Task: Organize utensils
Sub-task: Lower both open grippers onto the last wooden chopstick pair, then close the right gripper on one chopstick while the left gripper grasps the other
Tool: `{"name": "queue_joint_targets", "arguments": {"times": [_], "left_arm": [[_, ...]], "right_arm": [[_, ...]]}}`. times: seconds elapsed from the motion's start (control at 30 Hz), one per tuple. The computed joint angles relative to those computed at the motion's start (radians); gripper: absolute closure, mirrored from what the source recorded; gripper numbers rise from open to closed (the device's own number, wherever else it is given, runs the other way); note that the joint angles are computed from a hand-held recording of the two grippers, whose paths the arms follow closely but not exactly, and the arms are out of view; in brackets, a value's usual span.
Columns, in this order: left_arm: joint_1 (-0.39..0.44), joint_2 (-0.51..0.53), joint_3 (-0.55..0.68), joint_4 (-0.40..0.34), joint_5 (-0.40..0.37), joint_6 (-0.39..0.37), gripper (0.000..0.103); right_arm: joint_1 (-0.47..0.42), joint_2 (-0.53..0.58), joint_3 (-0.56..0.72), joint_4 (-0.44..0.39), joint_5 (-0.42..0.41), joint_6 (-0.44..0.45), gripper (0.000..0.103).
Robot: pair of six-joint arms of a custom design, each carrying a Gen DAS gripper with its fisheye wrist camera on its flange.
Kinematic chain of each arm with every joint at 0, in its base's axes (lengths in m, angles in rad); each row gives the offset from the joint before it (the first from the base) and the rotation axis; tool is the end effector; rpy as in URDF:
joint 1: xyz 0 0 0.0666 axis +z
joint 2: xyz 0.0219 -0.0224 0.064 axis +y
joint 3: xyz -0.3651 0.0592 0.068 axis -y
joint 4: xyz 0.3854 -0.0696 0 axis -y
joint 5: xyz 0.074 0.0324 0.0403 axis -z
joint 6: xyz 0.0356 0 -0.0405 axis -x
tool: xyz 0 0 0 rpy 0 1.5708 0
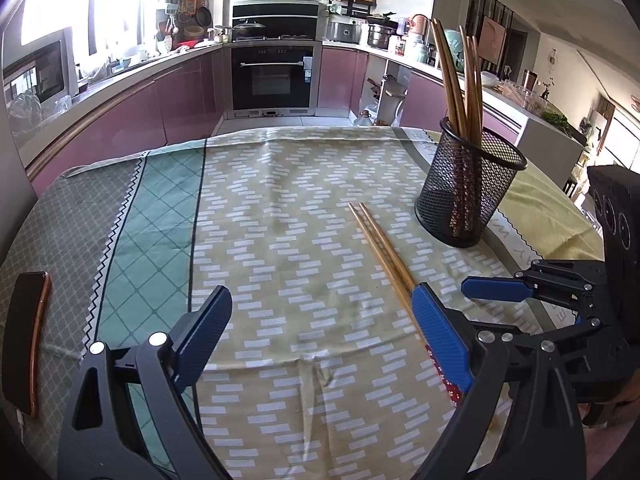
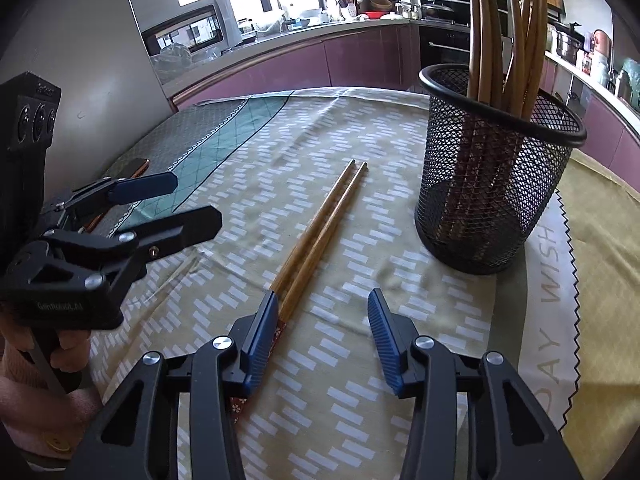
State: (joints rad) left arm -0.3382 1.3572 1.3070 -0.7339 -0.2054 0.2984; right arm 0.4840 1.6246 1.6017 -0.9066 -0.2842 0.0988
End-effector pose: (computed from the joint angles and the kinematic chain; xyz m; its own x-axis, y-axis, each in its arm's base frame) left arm 0.4483 -0.1504 0.4055 -0.6922 -0.0616 -0.7191 -0.0156 0.9974 -0.0705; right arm 0.4906 0.2687 0.3959 -0.6471 -0.4472 -0.6175 -0.6622 0.7310 0.1646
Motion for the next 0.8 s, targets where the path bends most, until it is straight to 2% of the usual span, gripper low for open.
{"name": "queue_joint_targets", "arguments": {"times": [0.17, 0.37, 0.8], "left_arm": [[-0.005, 0.012, 0.006, -0.004, 0.007, 0.0, 0.014], [-0.006, 0.021, 0.007, -0.01, 0.017, -0.015, 0.015], [-0.023, 0.083, 0.05, -0.044, 0.091, -0.071, 0.03]], "right_arm": [[0.016, 0.011, 0.013, -0.001, 0.034, 0.01, 0.06], [-0.005, 0.015, 0.016, -0.009, 0.021, -0.004, 0.076], [-0.015, 0.103, 0.137, -0.062, -0.002, 0.009, 0.077]]}}
